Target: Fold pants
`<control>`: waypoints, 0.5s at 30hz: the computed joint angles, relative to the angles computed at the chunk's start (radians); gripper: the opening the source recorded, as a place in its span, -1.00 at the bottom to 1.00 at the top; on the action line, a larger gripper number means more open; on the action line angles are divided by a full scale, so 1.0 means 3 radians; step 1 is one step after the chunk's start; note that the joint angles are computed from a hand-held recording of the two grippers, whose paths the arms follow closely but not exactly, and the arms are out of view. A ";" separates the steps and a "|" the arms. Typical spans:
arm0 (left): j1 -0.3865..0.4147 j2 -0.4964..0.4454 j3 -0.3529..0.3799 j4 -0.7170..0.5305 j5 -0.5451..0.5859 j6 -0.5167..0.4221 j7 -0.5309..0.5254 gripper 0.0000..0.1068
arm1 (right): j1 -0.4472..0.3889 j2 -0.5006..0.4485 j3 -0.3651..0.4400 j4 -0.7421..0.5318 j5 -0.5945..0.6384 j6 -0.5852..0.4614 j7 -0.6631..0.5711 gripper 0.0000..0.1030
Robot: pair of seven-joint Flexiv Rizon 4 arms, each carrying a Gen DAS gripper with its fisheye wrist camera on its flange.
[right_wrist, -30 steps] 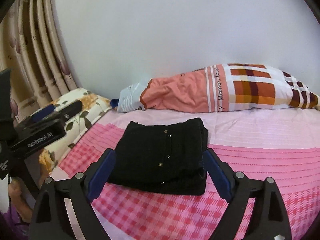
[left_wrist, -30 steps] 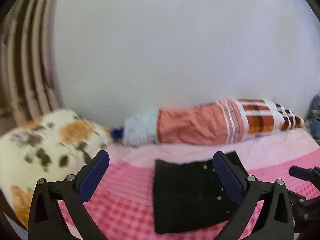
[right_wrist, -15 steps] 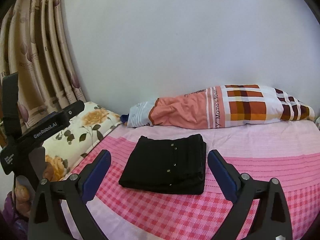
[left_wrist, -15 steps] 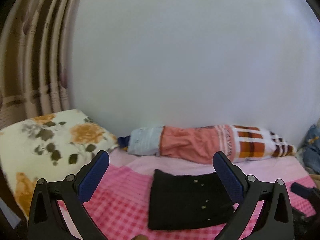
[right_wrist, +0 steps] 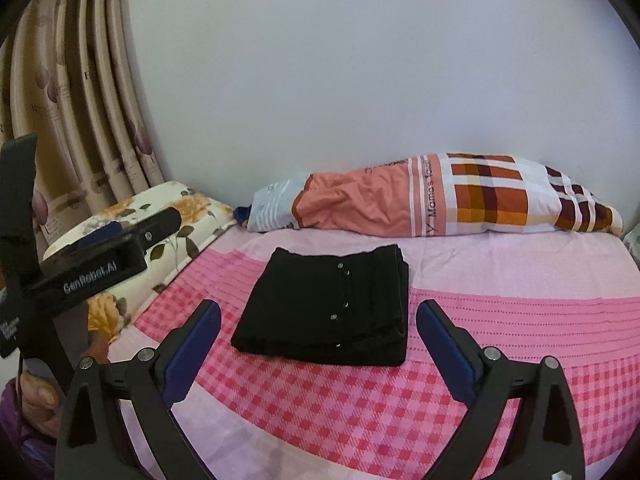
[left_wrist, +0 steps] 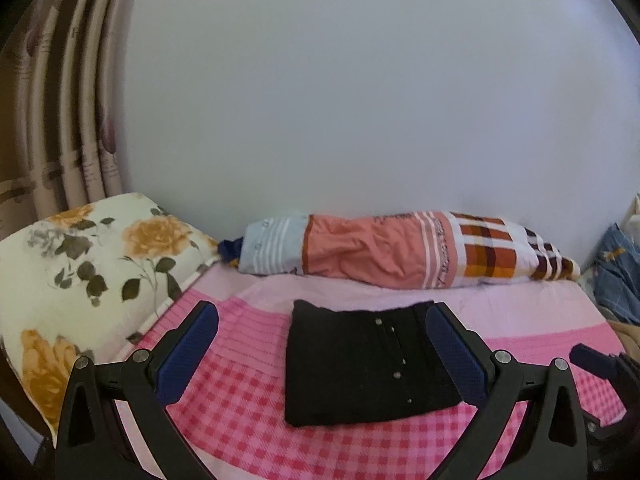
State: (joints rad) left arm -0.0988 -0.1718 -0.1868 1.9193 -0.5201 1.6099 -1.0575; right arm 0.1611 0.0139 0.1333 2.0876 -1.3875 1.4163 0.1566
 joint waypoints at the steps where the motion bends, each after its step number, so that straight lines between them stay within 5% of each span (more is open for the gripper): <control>1: -0.0023 -0.0013 0.0055 -0.0014 0.0153 -0.0042 -0.0089 0.93 | 0.0011 -0.0008 0.0010 0.0001 0.0049 -0.0030 -0.0039 0.89; 4: -0.0109 -0.0046 0.0163 -0.0011 0.0245 -0.0018 -0.0209 0.93 | 0.0043 -0.0024 0.0025 0.0009 0.0170 -0.0100 -0.0127 0.89; 15: 0.0123 0.0001 -0.0161 0.0103 0.0051 0.0022 0.0032 0.92 | 0.0144 -0.0035 0.0049 0.0013 0.0344 -0.0389 -0.0193 0.93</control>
